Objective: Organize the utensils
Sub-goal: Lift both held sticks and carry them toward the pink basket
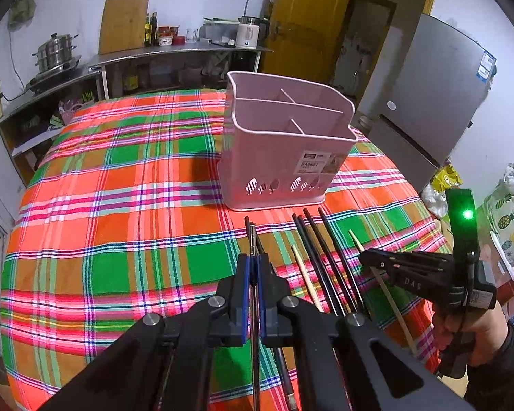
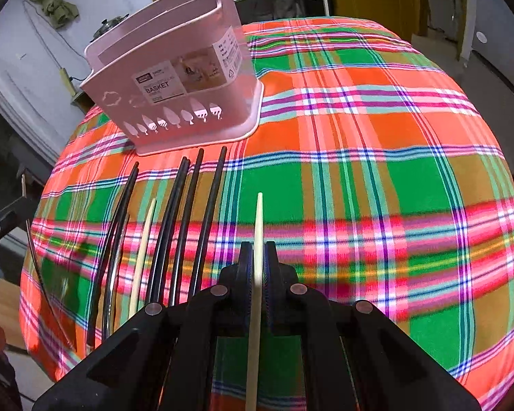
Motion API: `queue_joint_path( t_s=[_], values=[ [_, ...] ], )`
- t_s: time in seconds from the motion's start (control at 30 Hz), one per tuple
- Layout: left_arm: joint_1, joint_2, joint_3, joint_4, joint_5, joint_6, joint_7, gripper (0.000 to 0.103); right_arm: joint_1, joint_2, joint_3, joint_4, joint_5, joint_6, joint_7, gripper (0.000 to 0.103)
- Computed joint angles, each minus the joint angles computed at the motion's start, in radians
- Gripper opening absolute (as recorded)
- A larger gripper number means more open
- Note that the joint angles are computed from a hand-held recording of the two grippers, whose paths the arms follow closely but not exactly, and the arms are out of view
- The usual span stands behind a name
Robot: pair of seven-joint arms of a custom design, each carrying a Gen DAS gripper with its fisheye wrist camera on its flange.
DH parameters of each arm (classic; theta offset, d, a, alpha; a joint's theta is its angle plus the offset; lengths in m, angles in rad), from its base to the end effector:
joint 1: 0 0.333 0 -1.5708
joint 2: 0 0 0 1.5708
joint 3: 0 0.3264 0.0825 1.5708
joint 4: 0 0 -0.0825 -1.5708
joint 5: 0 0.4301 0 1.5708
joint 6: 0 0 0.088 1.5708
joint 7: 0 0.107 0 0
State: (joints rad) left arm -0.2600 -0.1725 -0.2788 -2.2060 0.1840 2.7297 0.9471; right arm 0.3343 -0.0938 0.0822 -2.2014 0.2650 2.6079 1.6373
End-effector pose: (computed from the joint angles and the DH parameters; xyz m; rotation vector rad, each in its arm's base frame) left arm 0.4944 -0.3113 0.5200 -1.8358 1.9703 -0.8908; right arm 0.5429 0.2349 0.4642 -1.9920 1.7007 -0.1370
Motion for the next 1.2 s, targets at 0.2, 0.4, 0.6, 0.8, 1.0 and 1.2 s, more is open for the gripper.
queue_joint_path(
  t_s=[0.2, 0.4, 0.6, 0.8, 1.0, 1.2],
  values=[
    [0.000, 0.013, 0.007, 0.008, -0.012, 0.000, 0.012, 0.004, -0.006, 0.063, 0.005, 0.093, -0.063, -0.076, 0.005, 0.007],
    [0.000, 0.018, 0.011, 0.007, -0.028, 0.004, 0.023, 0.004, -0.015, 0.124, 0.006, 0.187, -0.075, -0.167, -0.015, 0.007],
    [0.000, 0.024, 0.012, 0.009, -0.034, 0.005, 0.028, 0.004, -0.030, 0.159, 0.006, 0.234, -0.026, -0.203, -0.056, 0.006],
    [0.003, 0.016, 0.011, 0.014, -0.027, -0.002, 0.026, 0.004, -0.038, 0.130, 0.007, 0.201, 0.040, -0.165, -0.100, 0.006],
    [0.008, -0.003, 0.004, 0.028, -0.002, -0.007, 0.015, 0.004, -0.037, 0.053, -0.003, 0.158, 0.121, -0.096, -0.160, 0.006],
    [0.008, -0.024, -0.006, 0.044, 0.022, -0.011, 0.006, 0.004, -0.024, -0.016, -0.013, 0.133, 0.143, -0.040, -0.189, 0.005]
  ],
)
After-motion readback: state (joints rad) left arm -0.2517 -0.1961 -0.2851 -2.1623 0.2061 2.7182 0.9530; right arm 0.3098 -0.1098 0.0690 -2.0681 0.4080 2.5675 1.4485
